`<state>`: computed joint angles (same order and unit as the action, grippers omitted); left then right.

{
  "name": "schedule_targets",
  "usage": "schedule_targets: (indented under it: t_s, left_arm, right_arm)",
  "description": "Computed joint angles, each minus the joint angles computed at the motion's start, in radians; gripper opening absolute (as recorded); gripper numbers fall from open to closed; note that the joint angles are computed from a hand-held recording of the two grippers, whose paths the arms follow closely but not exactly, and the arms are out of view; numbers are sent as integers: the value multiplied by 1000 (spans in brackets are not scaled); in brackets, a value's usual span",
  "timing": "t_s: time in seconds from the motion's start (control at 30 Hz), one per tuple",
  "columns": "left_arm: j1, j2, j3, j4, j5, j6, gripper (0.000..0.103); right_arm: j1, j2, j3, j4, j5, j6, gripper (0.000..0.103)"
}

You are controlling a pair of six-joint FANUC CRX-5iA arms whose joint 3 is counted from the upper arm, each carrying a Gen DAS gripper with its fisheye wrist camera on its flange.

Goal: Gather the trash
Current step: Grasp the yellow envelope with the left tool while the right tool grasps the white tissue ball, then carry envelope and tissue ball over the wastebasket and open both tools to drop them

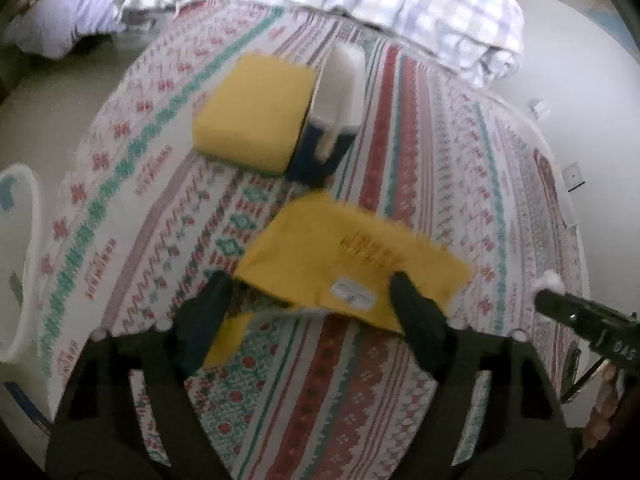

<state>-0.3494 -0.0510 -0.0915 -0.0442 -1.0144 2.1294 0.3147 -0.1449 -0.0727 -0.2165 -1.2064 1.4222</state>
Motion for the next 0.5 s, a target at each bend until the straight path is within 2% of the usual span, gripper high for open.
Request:
schedule_targets:
  t_s: [0.07,0.17,0.27,0.33,0.5]
  left_arm:
    - [-17,9,15,-22,-16,-5,71]
    - [-57,24,56,-88,-62,3,56]
    - [-59,19,56,-90,-64,-1,31]
    - [-28,-5,19,-31,-25,-26,11]
    - [17,-53,-50,83,51,-77,4]
  right_arm:
    - [-6,-1,-1,-3,0,6,22]
    - [-8,-1,1,-6,0,8,23]
    - [-3,0,3,-8,-1,9,23]
    - [0,2,5,-9,-1,6,23]
    - [13,-2,7,-6,5,-7,23]
